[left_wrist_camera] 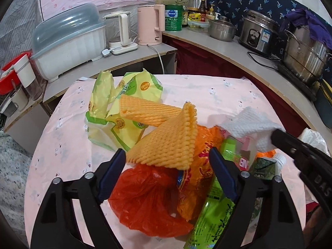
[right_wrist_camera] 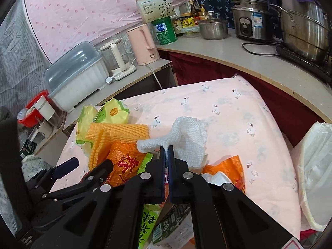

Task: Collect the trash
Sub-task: 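Grasp the white foam net with the right gripper while the left grasps the yellow foam net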

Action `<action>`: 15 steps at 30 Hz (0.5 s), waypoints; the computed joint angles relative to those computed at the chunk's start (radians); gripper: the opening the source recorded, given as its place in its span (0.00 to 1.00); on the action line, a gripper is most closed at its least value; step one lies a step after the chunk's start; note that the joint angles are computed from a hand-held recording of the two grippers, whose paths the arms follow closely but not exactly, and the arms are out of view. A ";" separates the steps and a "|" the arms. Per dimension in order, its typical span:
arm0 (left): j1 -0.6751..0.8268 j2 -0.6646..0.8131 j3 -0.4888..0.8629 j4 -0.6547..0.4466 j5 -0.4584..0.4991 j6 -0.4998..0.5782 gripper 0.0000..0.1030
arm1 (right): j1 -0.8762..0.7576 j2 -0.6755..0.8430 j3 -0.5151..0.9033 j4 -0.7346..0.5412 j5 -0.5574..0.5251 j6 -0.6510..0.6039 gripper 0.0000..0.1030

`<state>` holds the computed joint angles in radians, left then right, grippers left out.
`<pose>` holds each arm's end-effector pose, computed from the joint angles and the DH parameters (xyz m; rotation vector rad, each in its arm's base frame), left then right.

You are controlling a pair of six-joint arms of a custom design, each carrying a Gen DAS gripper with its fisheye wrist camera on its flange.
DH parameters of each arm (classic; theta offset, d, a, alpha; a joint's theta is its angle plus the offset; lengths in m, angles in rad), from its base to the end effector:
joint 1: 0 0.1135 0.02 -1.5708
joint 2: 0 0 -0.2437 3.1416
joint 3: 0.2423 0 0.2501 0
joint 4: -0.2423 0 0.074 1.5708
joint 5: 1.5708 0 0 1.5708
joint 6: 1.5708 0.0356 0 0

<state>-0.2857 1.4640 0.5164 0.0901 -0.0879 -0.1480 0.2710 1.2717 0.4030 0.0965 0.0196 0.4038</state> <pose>0.2466 -0.0692 0.1109 0.1272 2.4225 -0.0903 0.2211 0.0607 0.1233 0.1666 2.3580 0.3083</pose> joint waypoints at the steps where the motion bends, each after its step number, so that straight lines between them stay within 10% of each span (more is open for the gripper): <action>1: 0.002 0.013 0.013 -0.004 0.006 -0.001 0.58 | -0.007 -0.011 -0.003 -0.004 -0.002 -0.004 0.02; 7: 0.018 0.026 0.051 -0.039 0.031 -0.023 0.15 | -0.062 -0.117 -0.017 -0.057 -0.020 -0.030 0.02; 15: -0.032 -0.123 0.034 -0.110 0.006 -0.062 0.09 | -0.150 -0.336 -0.034 -0.195 -0.045 -0.067 0.02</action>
